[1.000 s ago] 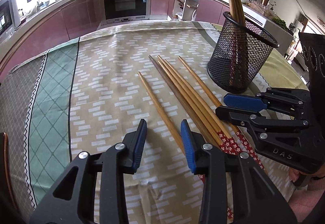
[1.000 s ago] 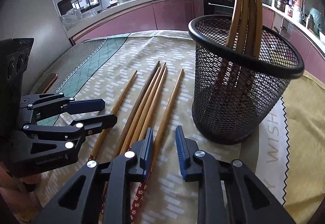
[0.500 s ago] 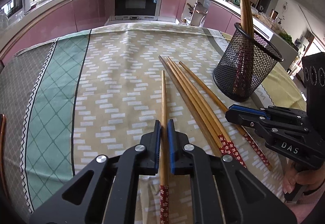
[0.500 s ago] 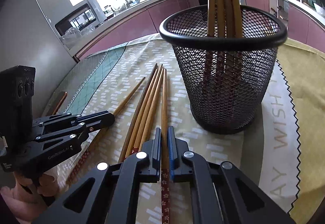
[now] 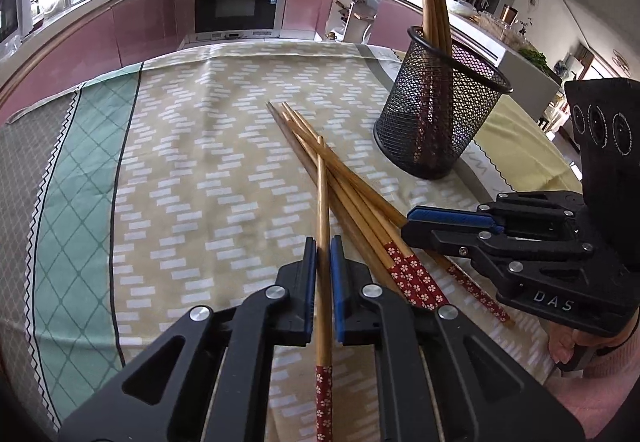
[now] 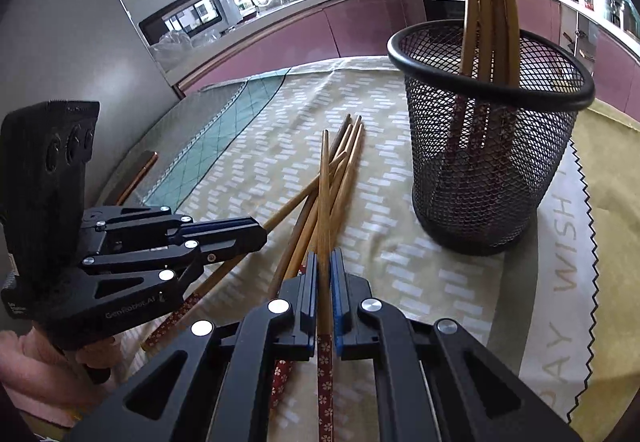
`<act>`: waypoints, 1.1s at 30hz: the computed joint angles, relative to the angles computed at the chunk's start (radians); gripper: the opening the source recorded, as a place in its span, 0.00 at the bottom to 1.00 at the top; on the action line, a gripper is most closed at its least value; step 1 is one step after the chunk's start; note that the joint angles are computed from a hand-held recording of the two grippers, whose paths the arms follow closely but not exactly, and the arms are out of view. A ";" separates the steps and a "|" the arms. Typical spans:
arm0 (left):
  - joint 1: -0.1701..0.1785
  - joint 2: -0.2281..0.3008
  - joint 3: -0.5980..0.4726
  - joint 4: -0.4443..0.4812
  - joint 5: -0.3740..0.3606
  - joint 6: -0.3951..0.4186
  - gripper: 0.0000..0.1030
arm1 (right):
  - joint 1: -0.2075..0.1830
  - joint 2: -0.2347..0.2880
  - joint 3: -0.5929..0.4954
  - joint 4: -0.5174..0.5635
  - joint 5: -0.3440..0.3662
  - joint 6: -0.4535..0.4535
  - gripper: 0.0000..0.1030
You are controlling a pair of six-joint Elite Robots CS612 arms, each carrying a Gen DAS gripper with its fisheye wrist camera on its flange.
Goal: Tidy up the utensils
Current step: 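Close the right tool on a chopstick while the left tool grasps another, then lift the right tool's chopstick upright into the mesh cup while the left tool does likewise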
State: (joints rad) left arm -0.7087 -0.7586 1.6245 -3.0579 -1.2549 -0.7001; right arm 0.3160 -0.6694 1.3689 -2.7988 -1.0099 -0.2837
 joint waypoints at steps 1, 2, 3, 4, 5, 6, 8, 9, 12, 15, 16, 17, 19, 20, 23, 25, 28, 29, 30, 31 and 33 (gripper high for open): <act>0.002 0.000 -0.002 0.004 -0.006 0.001 0.08 | 0.000 0.001 -0.004 0.009 -0.002 -0.006 0.06; 0.004 0.001 -0.005 0.014 -0.012 0.000 0.08 | 0.001 0.001 -0.006 0.011 -0.007 -0.006 0.06; 0.006 0.002 -0.009 0.026 -0.018 -0.002 0.08 | 0.002 0.002 -0.010 0.016 -0.011 -0.008 0.07; 0.008 0.003 -0.010 0.029 -0.021 0.000 0.08 | 0.003 0.005 -0.017 0.030 -0.016 -0.012 0.07; 0.009 0.004 -0.011 0.029 -0.022 0.004 0.08 | 0.004 0.006 -0.020 0.033 -0.018 -0.012 0.08; 0.010 0.005 -0.014 0.034 -0.021 0.009 0.08 | 0.005 0.008 -0.025 0.041 -0.024 -0.014 0.08; 0.012 0.007 -0.022 0.046 -0.023 0.022 0.10 | 0.006 0.013 -0.037 0.059 -0.025 -0.017 0.09; 0.014 0.009 -0.028 0.051 -0.028 0.028 0.12 | 0.006 0.016 -0.042 0.064 -0.024 -0.018 0.09; 0.017 0.013 -0.040 0.063 -0.030 0.043 0.14 | 0.009 0.023 -0.057 0.072 -0.029 -0.022 0.09; 0.019 0.018 -0.051 0.072 -0.028 0.053 0.14 | 0.010 0.031 -0.070 0.076 -0.026 -0.015 0.09; 0.019 0.019 -0.054 0.076 -0.028 0.056 0.14 | 0.011 0.031 -0.070 0.073 -0.026 -0.013 0.08; 0.019 0.018 -0.053 0.076 -0.027 0.056 0.13 | 0.010 0.033 -0.071 0.069 -0.024 -0.009 0.08; 0.019 0.019 -0.055 0.079 -0.025 0.050 0.11 | 0.008 0.035 -0.070 0.062 -0.014 0.003 0.08; 0.019 0.019 -0.054 0.080 -0.023 0.045 0.08 | 0.007 0.035 -0.068 0.060 -0.009 0.009 0.07; 0.019 0.015 -0.047 0.068 -0.019 0.021 0.07 | -0.001 0.030 -0.053 0.032 0.014 0.028 0.06; 0.018 0.010 -0.039 0.048 -0.016 0.018 0.07 | -0.008 0.025 -0.043 0.014 0.042 0.038 0.06; 0.014 -0.001 -0.026 0.024 -0.002 0.020 0.07 | -0.018 0.014 -0.025 -0.013 0.091 0.045 0.06; 0.012 -0.005 -0.021 0.014 0.002 0.022 0.07 | -0.022 0.009 -0.018 -0.023 0.110 0.047 0.06; 0.011 -0.011 -0.015 -0.004 0.004 0.027 0.07 | -0.024 0.005 -0.012 -0.033 0.118 0.047 0.06; 0.009 -0.015 -0.010 -0.016 0.006 0.031 0.07 | -0.026 0.000 -0.003 -0.050 0.127 0.049 0.06; 0.006 -0.026 -0.001 -0.046 0.014 0.044 0.07 | -0.033 -0.010 0.010 -0.075 0.154 0.054 0.06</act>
State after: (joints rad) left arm -0.7032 -0.7845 1.6239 -3.1044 -1.2409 -0.6563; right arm 0.2830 -0.6794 1.3793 -2.8740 -0.8560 -0.2299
